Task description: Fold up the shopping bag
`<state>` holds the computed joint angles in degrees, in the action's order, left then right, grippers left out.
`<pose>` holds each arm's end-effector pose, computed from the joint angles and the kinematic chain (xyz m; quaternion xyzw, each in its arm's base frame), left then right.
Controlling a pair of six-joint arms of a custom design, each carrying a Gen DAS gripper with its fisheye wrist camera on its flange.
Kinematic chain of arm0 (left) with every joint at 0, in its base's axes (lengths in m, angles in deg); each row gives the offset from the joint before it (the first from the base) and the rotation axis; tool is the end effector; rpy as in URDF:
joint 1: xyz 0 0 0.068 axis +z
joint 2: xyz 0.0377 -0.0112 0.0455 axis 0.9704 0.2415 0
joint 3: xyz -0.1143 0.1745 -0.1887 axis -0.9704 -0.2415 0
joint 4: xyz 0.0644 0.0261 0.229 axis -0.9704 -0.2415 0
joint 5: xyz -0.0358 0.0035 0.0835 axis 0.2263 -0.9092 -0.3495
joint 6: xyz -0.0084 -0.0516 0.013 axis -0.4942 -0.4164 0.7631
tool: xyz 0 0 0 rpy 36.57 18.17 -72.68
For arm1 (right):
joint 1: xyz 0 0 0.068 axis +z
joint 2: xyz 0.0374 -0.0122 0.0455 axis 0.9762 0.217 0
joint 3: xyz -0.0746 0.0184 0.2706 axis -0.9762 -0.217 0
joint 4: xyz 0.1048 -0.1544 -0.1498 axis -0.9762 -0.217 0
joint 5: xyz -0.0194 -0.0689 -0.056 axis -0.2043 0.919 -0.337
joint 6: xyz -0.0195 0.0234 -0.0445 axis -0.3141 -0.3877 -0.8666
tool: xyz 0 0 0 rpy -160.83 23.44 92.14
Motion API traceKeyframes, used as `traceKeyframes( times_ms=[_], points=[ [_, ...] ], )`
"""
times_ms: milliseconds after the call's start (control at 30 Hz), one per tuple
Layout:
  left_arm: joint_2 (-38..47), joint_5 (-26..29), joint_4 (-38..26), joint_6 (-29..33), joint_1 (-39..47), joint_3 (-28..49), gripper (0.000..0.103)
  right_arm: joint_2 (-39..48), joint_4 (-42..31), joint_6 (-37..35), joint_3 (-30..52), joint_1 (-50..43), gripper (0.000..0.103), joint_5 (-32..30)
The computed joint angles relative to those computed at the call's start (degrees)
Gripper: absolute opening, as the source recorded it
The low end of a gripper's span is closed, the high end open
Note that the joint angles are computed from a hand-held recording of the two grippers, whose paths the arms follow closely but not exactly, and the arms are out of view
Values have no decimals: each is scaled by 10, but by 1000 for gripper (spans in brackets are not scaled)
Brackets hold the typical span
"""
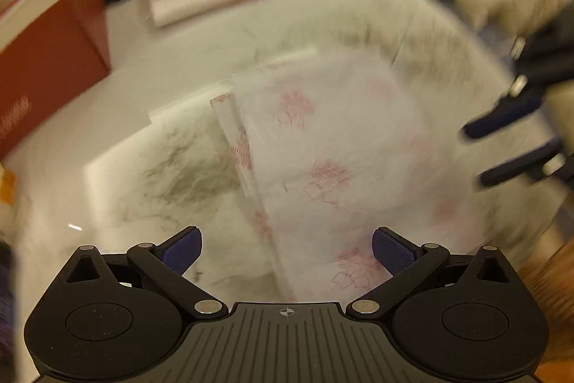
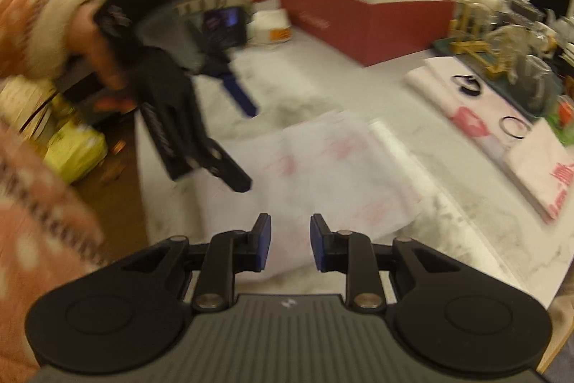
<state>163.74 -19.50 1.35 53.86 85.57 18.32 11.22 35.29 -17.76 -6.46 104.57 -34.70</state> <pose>0.3202 0.0440 0.0625 0.4179 0.8881 -0.0407 0.1872 0.1970 0.1088 0.1036 -0.3106 0.8905 0.1496 0.2970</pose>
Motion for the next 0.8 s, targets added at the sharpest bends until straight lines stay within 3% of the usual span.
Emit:
traceKeyframes(
  times_ms=[133, 267, 433, 633, 700, 800],
  points=[
    [6, 1, -28, -12, -4, 11, 103, 13, -7, -65, -11, 22, 26, 11],
    [8, 3, -35, -24, 1, 12, 103, 33, -6, -179, -24, 53, 29, 54],
    [9, -10, -24, -66, -9, 10, 103, 51, 76, -268, -55, 98, 33, 83],
    [7, -16, -24, -76, -8, 7, 103, 104, 167, -302, -52, 118, 32, 80],
    [7, -16, -23, -78, -8, 6, 103, 92, 106, -297, -27, 105, 5, 50],
    [6, -15, -23, -75, -8, 4, 103, 71, 70, -239, -20, 71, 4, -4]
  ],
)
